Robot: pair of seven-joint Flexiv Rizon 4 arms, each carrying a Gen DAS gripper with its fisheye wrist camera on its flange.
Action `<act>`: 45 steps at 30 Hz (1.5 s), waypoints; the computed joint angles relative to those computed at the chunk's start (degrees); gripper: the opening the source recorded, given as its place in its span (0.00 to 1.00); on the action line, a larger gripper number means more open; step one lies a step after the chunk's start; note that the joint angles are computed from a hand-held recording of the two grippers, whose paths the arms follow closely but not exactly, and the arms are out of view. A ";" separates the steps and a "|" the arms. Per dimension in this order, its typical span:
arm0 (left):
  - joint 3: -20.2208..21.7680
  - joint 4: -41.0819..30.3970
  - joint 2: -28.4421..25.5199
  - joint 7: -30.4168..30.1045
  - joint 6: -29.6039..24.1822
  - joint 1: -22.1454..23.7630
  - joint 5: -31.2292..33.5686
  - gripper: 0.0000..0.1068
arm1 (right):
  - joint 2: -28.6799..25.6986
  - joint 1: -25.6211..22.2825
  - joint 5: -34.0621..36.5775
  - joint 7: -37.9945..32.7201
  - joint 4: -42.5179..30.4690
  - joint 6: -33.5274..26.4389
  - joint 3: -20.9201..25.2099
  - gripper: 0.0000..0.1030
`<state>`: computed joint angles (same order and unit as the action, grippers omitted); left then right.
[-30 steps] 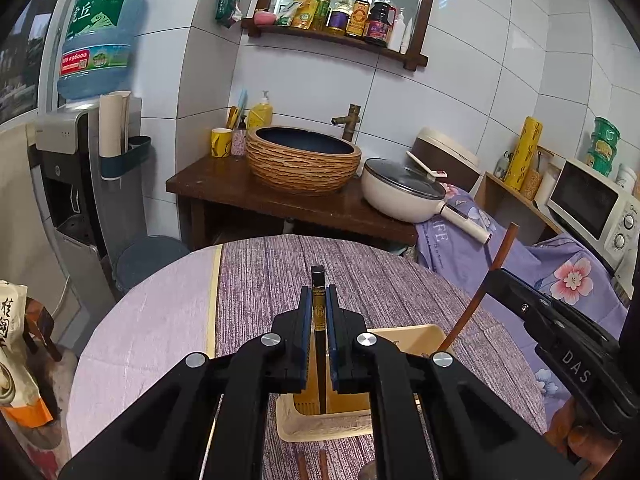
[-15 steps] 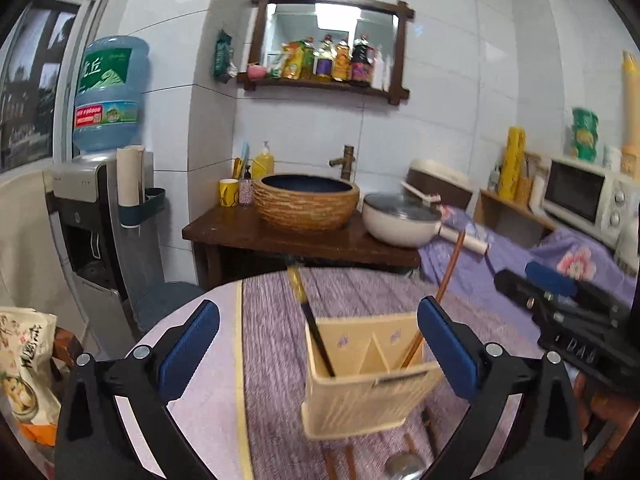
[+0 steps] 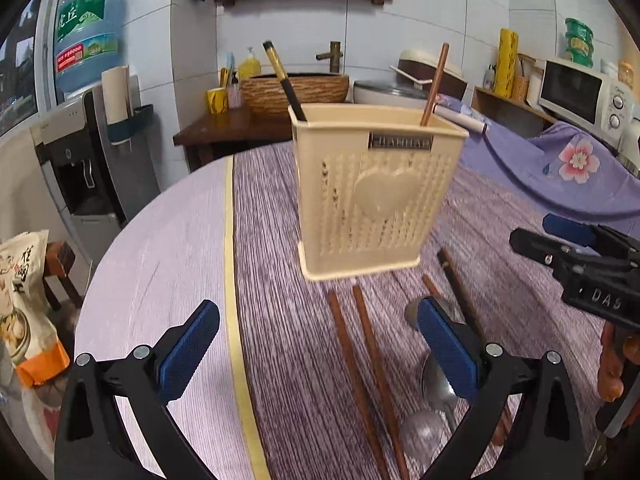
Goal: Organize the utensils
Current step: 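Open the right tool dropping its chopstick into the holder while the left tool releases its chopstick, then move both tools back down to the remaining utensils on the table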
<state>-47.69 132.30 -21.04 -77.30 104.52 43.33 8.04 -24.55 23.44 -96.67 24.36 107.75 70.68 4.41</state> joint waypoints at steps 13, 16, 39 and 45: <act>3.03 2.89 0.01 0.04 -2.50 -2.03 -3.07 0.75 | -3.89 2.95 15.25 -9.26 2.10 1.65 -1.22 0.51; 1.64 3.41 -0.28 0.85 -2.80 -0.88 -3.16 0.71 | -4.52 4.18 18.30 -10.73 1.99 2.22 -2.25 0.43; 2.36 4.61 -0.62 2.16 -2.21 -3.26 -2.33 0.70 | -8.98 10.53 41.22 -29.19 -4.01 -0.64 -6.25 0.20; -1.63 5.18 -0.92 2.05 -2.46 -0.21 -2.04 0.66 | -9.65 11.30 44.17 -31.11 -5.23 -0.32 -7.60 0.19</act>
<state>-49.32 137.48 -21.96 -75.25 102.06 43.13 6.00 -34.20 34.74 -52.50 -6.75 102.53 70.36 -3.19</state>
